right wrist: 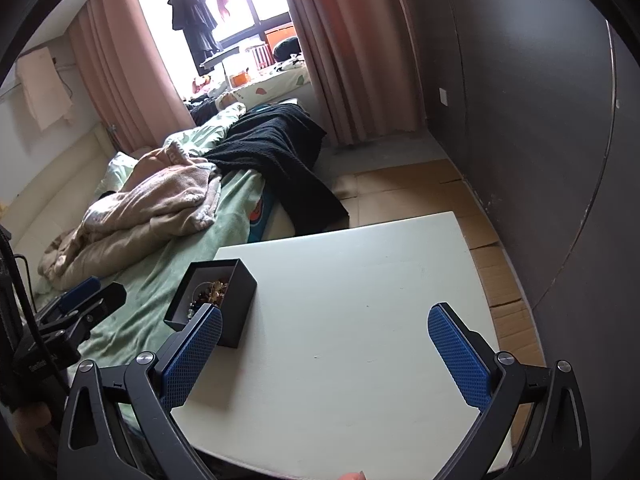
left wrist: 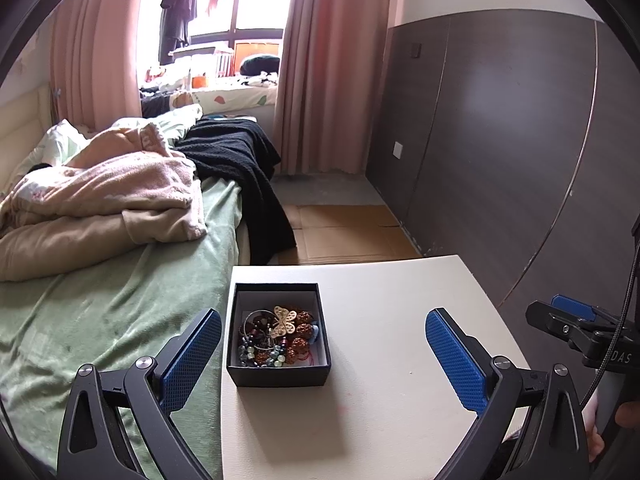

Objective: Organize jewelry

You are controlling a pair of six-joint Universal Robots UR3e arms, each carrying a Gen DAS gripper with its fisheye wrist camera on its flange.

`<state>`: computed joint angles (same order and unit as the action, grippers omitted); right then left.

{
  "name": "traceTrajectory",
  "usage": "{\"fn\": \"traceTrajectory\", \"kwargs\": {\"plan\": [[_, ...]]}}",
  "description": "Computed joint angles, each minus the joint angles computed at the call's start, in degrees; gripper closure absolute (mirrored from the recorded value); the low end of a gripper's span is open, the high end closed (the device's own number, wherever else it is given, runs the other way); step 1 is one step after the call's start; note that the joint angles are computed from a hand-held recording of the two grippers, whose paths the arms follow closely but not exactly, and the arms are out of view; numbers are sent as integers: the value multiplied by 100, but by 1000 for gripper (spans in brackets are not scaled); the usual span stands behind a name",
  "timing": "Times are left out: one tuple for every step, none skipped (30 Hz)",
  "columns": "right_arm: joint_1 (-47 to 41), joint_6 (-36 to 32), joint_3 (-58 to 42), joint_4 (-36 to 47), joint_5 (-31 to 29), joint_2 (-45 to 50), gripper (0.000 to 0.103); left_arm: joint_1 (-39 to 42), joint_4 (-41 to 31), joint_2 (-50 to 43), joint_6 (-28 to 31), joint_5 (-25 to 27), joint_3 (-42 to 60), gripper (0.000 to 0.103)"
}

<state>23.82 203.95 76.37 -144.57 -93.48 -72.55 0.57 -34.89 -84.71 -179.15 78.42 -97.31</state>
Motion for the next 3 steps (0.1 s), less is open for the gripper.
{"fn": "traceTrajectory", "kwargs": {"plan": [[19, 3, -37, 18, -24, 24, 0, 20, -9, 11, 0, -20, -10, 1], [27, 8, -39, 13, -28, 27, 0, 45, -25, 5, 9, -39, 4, 1], [29, 10, -39, 11, -32, 29, 0, 57, -44, 5, 15, -50, 11, 1]]}}
